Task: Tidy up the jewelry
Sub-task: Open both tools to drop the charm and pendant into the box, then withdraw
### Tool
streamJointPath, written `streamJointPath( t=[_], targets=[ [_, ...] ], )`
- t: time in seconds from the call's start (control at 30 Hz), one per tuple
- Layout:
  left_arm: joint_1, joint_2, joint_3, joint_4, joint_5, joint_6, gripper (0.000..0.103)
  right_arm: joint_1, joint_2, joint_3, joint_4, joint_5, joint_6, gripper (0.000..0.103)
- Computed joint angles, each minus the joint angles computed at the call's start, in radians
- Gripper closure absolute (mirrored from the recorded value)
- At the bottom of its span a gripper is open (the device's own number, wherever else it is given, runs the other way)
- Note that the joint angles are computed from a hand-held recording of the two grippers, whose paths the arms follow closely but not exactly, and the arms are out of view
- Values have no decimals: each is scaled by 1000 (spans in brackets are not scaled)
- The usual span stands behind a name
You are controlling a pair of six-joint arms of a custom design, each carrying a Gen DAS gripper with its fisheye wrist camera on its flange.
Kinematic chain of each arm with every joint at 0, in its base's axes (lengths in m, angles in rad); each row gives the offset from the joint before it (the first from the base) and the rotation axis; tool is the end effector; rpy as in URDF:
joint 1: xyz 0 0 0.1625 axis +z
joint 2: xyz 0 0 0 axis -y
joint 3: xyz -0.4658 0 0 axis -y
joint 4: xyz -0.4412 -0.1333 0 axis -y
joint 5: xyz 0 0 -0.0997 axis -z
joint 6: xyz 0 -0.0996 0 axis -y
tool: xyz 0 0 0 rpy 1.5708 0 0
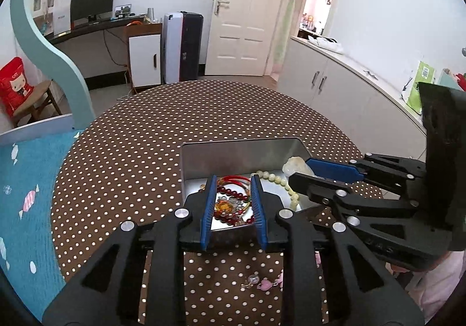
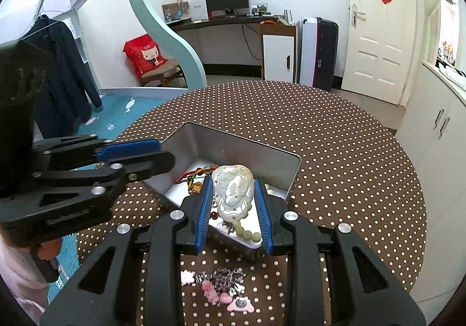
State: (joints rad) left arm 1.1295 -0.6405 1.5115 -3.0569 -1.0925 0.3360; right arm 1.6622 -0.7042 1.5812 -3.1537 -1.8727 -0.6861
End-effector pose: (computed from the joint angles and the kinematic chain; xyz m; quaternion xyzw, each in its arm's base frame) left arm -0.1755 -0.7909 0.0887 0.2845 0.8841 -0.3056 0.2100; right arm 0.1740 -0.7620 0.1172 0.3035 -0.8782 0.2854 0.2350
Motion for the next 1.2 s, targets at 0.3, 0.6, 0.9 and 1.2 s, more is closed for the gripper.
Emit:
streamJointPath(
  t=[0.3, 0.6, 0.9, 1.2],
  targets=[
    [10, -8, 6, 0, 16, -10, 72, 24, 70, -95, 39, -131, 9, 76],
    [20, 11, -33, 30, 21, -13, 58, 29, 69, -119, 124, -132, 32, 75],
    [17, 9, -28, 26, 23, -5, 57, 28, 69, -127, 130, -140, 39, 76],
    [-1, -11, 21, -15, 21, 17, 50, 22, 15, -59, 69, -98, 62, 75]
  ],
)
